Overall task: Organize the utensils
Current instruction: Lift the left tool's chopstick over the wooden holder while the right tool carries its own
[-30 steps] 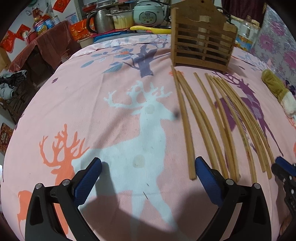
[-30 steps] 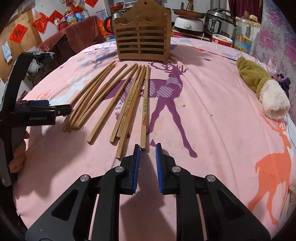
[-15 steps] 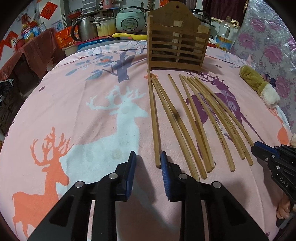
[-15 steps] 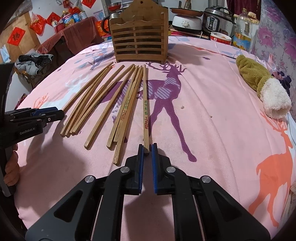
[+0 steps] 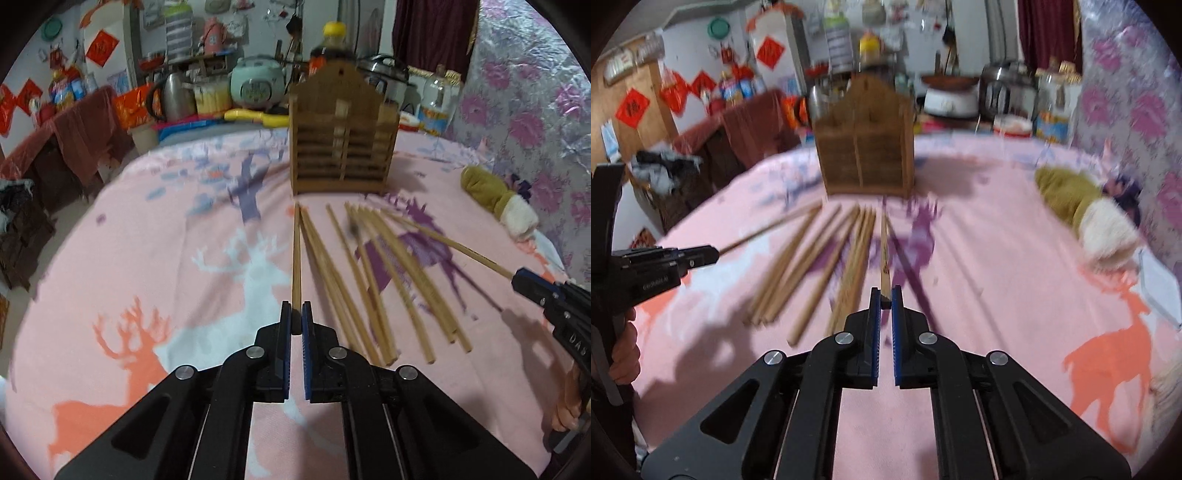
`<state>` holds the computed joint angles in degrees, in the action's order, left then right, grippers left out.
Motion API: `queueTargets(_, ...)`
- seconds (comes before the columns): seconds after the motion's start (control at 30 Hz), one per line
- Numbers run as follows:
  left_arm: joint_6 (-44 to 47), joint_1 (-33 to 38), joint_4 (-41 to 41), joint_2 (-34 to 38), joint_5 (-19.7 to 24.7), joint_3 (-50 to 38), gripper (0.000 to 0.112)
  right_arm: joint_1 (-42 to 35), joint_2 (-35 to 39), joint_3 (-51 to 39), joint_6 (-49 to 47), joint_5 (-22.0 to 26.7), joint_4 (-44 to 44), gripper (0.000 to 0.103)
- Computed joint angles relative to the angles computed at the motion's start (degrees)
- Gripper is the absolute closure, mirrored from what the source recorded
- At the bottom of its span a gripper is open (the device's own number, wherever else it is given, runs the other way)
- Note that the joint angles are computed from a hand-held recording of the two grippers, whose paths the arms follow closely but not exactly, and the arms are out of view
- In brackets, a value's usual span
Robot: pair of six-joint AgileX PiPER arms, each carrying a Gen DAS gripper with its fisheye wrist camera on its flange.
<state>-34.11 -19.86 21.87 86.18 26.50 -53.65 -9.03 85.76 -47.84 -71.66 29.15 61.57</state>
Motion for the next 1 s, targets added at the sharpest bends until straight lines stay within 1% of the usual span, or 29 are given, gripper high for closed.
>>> queueTargets(0.13,3.29,-0.68,-1.29,-2.26,4.76,-6.6,0.106,-0.97,-2.86,-3.4,2.37,2.84,-0.92,0.097)
queueTargets(0.2,3.82,-1.61,-0.94,-2.17,6.93,-9.93,0.106,-0.3,-3.79,-5.39,4.46,3.2,-2.79,0.097)
queueTargets(0.3,4.2,-3.48,0.01,-0.7,10.2,-14.97,0.107,1.53,-4.2,-7.67,8.1,2.28,-6.21,0.097)
queueTargets(0.4,5.77,-4.1,-0.6,2.81,13.94,-22.39,0.107,3.56,-2.87,-11.33,12.99,1.41,-10.19,0.097)
queueTargets(0.47,7.9,-3.65,-2.8,5.11,16.24,-27.86,0.107,4.48,-2.16,-13.45,15.31,1.15,-11.93,0.097)
queueTargets(0.6,9.14,-3.77,-2.87,8.64,19.41,-37.0,0.107,6.47,-0.97,-17.25,18.29,-1.26,-13.57,0.097)
queueTargets(0.73,11.18,-3.55,-3.96,11.71,21.39,-46.3,0.107,6.97,1.37,-23.59,18.84,-1.08,-11.06,0.097)
queueTargets(0.8,11.23,-3.69,-3.29,12.98,21.89,-50.02,0.107,8.03,2.45,-26.46,19.1,-3.15,-10.05,0.097)
queueTargets(0.83,10.95,-3.77,-2.47,14.27,22.16,-53.21,0.107,8.27,3.39,-28.16,18.86,-3.68,-9.12,0.097)
queueTargets(0.93,9.76,-3.52,-0.34,17.1,21.84,-59.54,0.107,9.57,6.64,-33.8,21.44,-6.26,-9.56,0.097)
queueTargets(0.97,9.16,-3.44,0.71,18.55,21.98,-62.17,0.107,9.87,7.38,-34.99,21.75,-6.77,-9.28,0.097)
queueTargets(1.0,8.73,-3.08,1.49,20.49,22.08,-65.51,0.107,10.15,9.32,-38.03,23.22,-7.01,-9.88,0.097)
